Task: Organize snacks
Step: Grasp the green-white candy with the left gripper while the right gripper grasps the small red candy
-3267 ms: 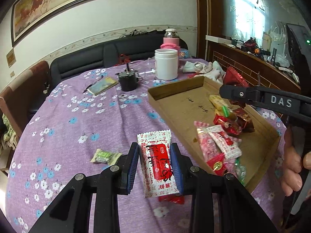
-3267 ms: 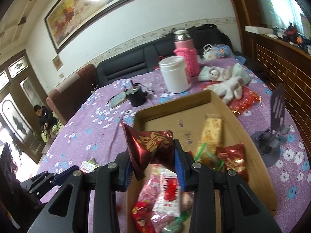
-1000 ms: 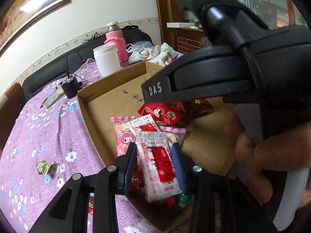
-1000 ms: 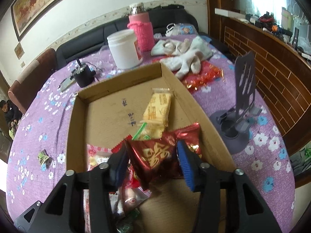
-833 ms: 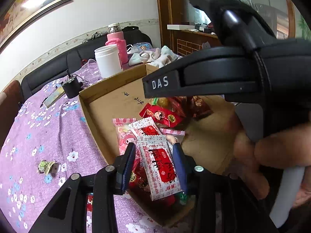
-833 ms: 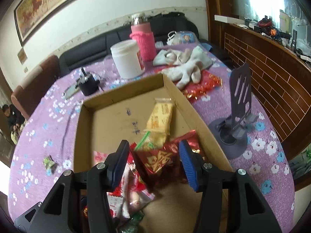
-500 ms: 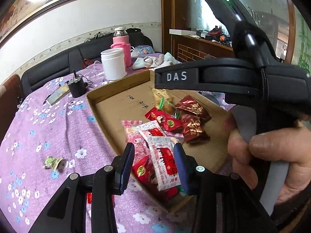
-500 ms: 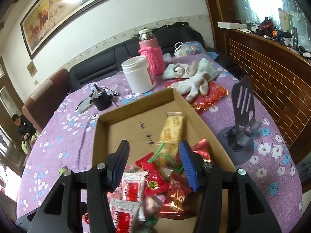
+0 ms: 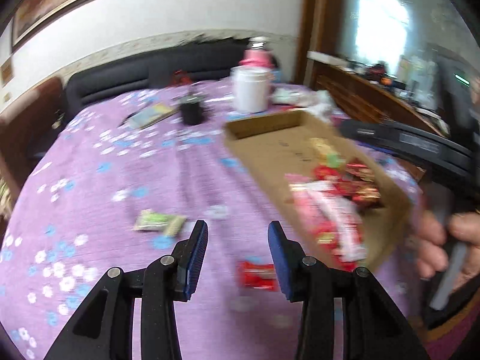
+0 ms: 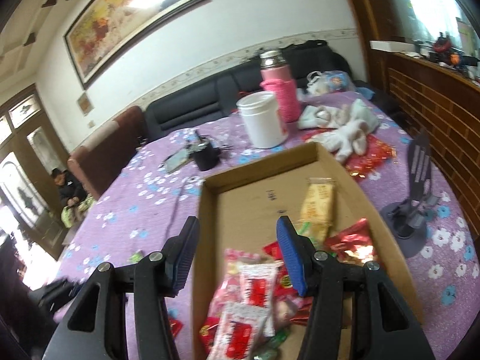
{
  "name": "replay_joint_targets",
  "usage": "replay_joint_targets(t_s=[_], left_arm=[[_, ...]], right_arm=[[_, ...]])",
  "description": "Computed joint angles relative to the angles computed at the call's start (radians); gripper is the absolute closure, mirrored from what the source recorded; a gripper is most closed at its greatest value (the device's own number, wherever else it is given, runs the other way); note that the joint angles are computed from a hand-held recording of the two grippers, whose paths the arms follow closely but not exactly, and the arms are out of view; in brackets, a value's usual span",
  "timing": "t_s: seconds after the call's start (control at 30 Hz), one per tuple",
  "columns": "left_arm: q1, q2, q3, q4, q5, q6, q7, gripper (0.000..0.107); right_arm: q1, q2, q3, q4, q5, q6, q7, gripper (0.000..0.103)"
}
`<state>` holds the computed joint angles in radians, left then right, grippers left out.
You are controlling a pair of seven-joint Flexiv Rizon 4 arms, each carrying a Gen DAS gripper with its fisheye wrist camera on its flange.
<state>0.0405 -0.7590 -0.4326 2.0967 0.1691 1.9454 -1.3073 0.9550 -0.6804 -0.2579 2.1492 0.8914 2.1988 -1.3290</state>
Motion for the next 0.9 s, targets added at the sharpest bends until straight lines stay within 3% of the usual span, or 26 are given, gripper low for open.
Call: replay_joint_targets(t_s=[0.07,0.17,0.27,0.37,0.43,0.53,0.7,0.8,0.9], left_arm=[[0.025,-0.007,0.001,-0.032,-0.025,-0.064,0.005,0.063],[0.042,-0.029,0.009,-0.090,-0.087,-0.152,0.018,0.063],[0.018,-0.057,0.039,-0.152,-0.151,-0.234,0.050,0.063],[-0.016,-0.090,0.067,-0.203,-0.197,-0.279,0.090,0.062],[-0.017,-0.102,0.057,-0.214,-0.210,-0.294,0.128,0.051],[-0.066,-0.119,0.101,-0.237,-0.228,-0.264,0.151,0.045],[-0.060,-0.150,0.083,-0.271,-0.248,-0.269,0.189,0.045],[-0.014,-0.164,0.034,-0.267,-0.236,-0.275,0.237,0.045],[-0.002,-0.168,0.020,-0.258,-0.237,-0.262,0.259,0.045]], right_arm=[[-0.033,0.009,0.049,0.011,-0.066,0.024,-0.001,0.051],[0.000,0.019,0.033,0.012,-0.112,-0.021,-0.065,0.050],[-0.017,0.020,0.074,0.034,-0.296,-0.052,-0.097,0.048],[0.093,0.003,-0.008,0.026,-0.376,-0.178,-0.177,0.048],[0.155,-0.017,-0.063,0.022,-0.430,-0.250,-0.187,0.048],[0.213,-0.048,-0.138,0.007,-0.492,-0.363,-0.154,0.048],[0.198,-0.063,-0.164,0.000,-0.560,-0.433,-0.076,0.050],[0.163,-0.067,-0.145,-0.013,-0.615,-0.459,-0.048,0.060],[0.205,-0.098,-0.196,-0.031,-0.678,-0.542,-0.004,0.082]])
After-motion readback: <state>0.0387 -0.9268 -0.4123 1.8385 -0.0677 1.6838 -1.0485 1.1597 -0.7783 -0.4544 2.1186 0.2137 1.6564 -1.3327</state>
